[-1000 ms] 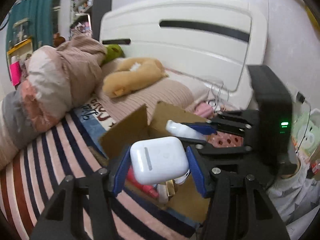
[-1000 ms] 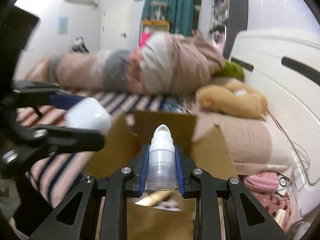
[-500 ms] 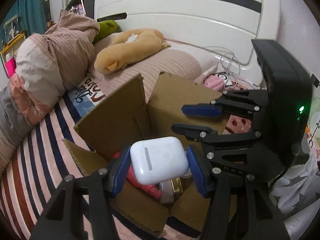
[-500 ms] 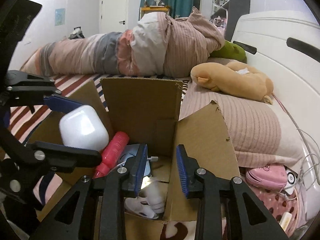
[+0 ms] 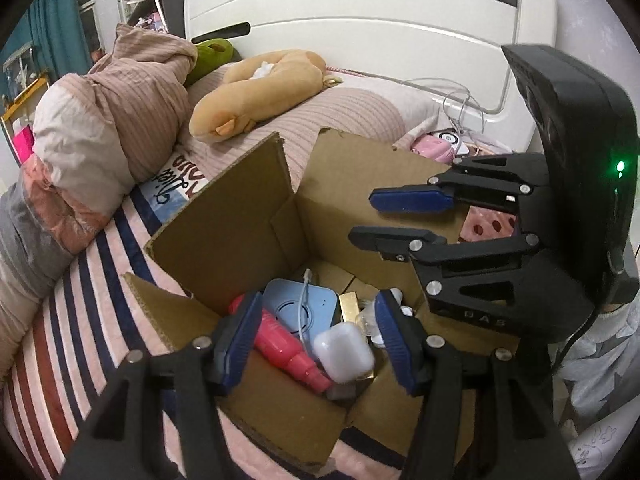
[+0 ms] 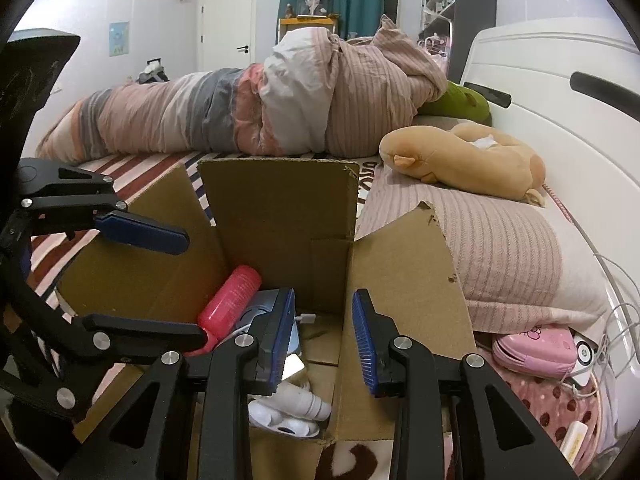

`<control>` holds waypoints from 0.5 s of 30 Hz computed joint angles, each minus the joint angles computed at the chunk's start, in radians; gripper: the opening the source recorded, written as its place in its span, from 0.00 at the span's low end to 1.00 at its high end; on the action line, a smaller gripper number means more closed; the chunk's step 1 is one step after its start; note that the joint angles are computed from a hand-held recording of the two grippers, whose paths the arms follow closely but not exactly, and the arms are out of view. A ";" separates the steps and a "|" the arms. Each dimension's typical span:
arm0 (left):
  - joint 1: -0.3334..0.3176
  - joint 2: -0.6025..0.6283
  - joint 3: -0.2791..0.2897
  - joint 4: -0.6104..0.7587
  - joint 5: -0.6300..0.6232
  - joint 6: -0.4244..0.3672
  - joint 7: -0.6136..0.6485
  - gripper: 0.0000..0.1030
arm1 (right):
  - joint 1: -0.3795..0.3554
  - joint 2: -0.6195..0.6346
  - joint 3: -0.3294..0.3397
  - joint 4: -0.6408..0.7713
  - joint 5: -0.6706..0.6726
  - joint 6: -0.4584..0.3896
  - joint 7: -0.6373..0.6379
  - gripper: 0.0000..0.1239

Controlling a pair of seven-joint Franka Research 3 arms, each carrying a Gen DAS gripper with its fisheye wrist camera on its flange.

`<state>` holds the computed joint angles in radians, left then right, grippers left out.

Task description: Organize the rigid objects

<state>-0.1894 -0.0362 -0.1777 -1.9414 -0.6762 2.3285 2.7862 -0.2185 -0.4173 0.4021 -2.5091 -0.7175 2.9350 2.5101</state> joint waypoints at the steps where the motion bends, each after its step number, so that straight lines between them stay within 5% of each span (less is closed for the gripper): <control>1: 0.002 -0.003 0.003 0.000 -0.013 -0.005 0.004 0.59 | 0.005 0.001 -0.003 0.001 0.003 0.000 -0.004 0.21; 6: 0.011 -0.047 0.027 -0.029 -0.112 -0.007 0.030 0.71 | 0.027 0.004 -0.019 0.003 0.020 0.011 -0.026 0.24; 9: 0.013 -0.084 0.047 -0.059 -0.179 0.017 0.028 0.82 | 0.037 -0.005 -0.039 -0.019 0.053 0.094 -0.059 0.26; 11: 0.012 -0.115 0.061 -0.087 -0.225 0.049 0.023 0.87 | 0.041 -0.013 -0.052 -0.038 0.077 0.182 -0.092 0.37; 15: -0.004 -0.174 0.084 -0.158 -0.310 0.183 0.006 0.97 | -0.052 -0.041 0.026 -0.049 0.087 0.293 -0.113 0.47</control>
